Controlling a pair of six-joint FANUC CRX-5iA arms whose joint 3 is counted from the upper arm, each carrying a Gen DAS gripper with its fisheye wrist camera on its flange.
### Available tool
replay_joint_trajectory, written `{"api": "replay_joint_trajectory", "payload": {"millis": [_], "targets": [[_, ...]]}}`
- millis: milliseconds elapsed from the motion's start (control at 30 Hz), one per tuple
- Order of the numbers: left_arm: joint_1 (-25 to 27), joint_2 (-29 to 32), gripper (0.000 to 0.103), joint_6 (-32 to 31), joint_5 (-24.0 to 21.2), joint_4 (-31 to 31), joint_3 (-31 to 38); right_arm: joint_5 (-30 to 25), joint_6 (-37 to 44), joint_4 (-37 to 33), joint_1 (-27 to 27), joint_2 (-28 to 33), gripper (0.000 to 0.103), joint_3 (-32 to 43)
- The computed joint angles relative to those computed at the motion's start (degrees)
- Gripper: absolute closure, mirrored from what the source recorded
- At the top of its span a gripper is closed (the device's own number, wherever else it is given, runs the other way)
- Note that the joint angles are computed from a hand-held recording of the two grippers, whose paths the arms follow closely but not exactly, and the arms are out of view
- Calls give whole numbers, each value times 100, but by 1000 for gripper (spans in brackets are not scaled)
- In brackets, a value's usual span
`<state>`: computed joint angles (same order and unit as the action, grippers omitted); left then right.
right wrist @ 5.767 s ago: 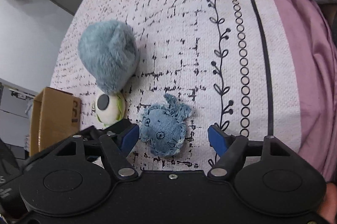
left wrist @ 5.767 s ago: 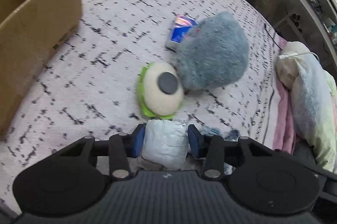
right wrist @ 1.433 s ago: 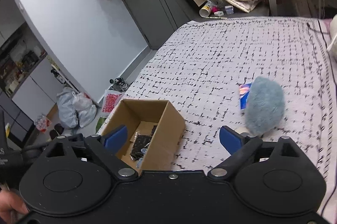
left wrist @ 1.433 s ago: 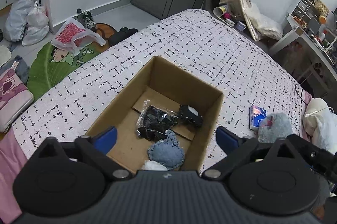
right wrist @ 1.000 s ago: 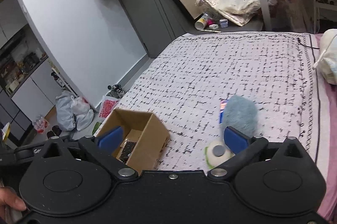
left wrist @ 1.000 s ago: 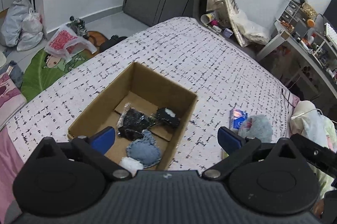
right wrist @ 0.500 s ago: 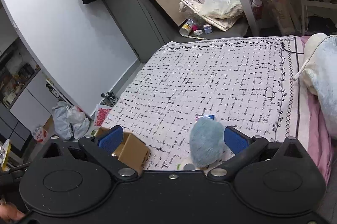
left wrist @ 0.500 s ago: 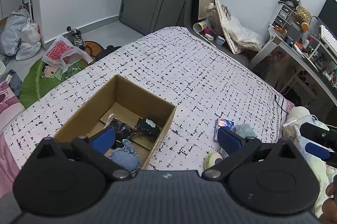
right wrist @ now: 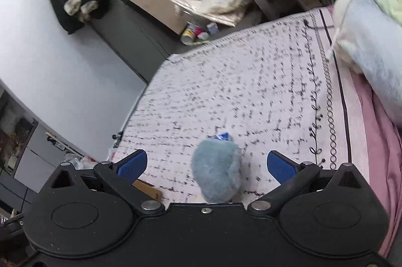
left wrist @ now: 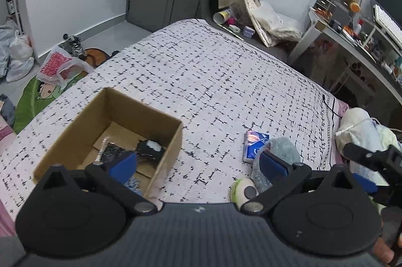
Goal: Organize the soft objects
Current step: 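Move both tools toward the grey fluffy plush on the bed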
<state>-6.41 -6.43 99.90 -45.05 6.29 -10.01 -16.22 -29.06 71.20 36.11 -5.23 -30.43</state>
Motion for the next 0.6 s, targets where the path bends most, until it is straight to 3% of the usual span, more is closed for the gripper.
{"api": "replay_joint_trajectory", "payload": {"millis": [67, 200, 333, 600], "targets": [[-82, 112, 1, 35, 37, -36, 44, -67, -34, 62, -26, 38, 0, 2], [-205, 354, 1, 48, 141, -2, 98, 323, -750, 702, -360, 17, 3, -183], [-346, 614, 2, -38, 259, 167, 162, 508, -999, 823, -526, 11, 24, -257], [-740, 975, 4, -403, 599, 340, 375, 29, 64, -1085, -192, 107, 47, -77]]}}
